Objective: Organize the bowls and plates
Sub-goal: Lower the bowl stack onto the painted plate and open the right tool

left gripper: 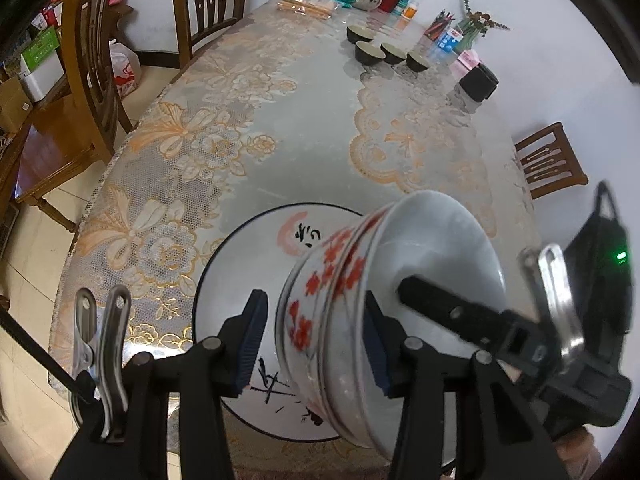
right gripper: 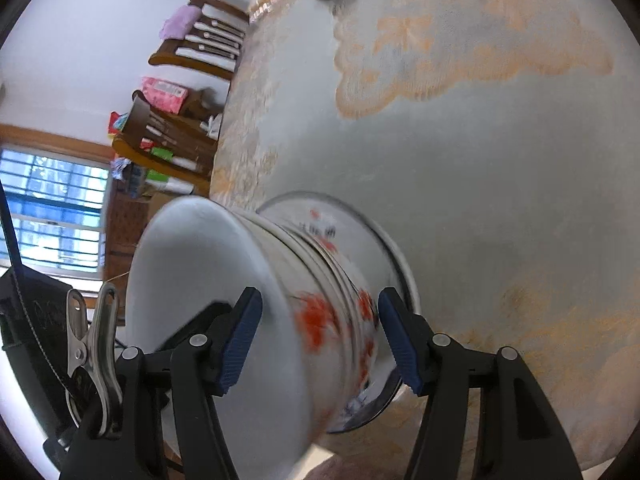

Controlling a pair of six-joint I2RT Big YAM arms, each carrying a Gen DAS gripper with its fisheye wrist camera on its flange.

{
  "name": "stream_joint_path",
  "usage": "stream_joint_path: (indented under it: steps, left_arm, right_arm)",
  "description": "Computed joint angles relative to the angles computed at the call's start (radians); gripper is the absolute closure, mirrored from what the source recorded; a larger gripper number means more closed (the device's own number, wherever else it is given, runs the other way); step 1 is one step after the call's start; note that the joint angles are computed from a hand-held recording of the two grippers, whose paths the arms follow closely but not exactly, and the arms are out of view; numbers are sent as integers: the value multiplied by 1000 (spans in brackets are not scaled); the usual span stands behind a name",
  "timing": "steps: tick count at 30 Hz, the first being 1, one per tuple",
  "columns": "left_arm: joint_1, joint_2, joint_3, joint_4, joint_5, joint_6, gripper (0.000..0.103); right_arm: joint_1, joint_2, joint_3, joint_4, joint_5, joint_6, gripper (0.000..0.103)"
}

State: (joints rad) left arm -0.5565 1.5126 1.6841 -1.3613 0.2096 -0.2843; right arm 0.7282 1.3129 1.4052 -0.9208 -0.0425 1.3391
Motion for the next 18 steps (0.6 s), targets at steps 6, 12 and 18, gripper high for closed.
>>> stream_joint_path:
  steps: [6,12,18]
  left_arm:
    - [-12,-8,-2,10,-45,13,55]
    - [-4,-33,4,32,-85,38,55]
    - [-3,-53,18,19,-116,79,55]
  right_arm:
    - [19,30,92,-95,71,-125,40]
    - [28,-7,59,-80,111,-104,40]
    - [66,-22,99,-125,227,-131,40]
